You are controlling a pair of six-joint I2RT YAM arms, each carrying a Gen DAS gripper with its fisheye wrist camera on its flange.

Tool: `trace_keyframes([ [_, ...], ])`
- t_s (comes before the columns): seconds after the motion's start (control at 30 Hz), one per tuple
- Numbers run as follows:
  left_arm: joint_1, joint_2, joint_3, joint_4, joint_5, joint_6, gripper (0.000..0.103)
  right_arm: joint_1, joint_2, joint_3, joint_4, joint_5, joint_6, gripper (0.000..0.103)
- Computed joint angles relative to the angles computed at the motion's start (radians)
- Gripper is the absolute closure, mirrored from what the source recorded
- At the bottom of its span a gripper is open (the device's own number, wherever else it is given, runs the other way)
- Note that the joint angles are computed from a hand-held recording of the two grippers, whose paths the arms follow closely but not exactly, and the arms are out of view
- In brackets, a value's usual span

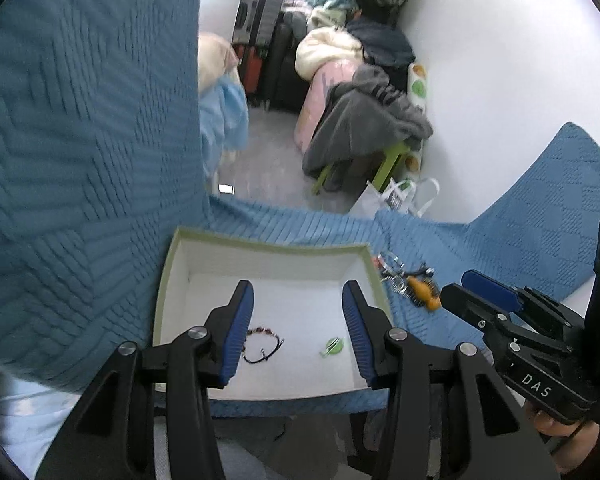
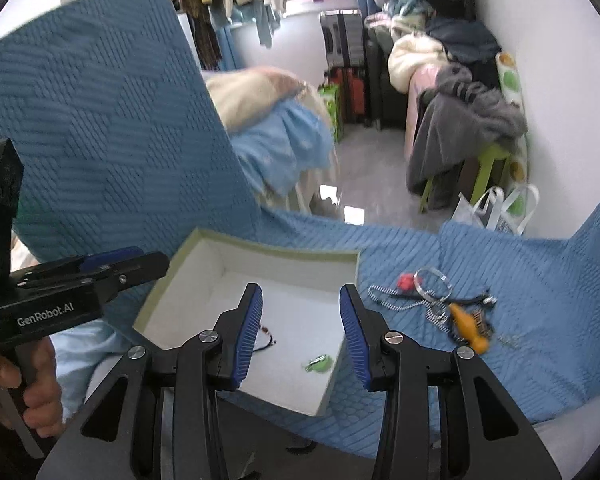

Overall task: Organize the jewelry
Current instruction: 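Move both tools back toward the jewelry pile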

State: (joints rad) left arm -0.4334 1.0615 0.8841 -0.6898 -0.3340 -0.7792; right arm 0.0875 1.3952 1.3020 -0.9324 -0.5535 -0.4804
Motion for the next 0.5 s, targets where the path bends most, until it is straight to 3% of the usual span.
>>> trace_keyframes([
  [0.23,-0.150,0.040,0.162,-0.174,-0.189,-0.115,0.056,-0.101,-0.021,0.085,-0.077,-0.091,-0.066,0.065],
  [0.5,-0.277,0.098,0.235,-0.192,-0.312,-0.198,0.056,-0.217,-0.015,0.165,-0.140,-0.189,-0.158,0.065],
])
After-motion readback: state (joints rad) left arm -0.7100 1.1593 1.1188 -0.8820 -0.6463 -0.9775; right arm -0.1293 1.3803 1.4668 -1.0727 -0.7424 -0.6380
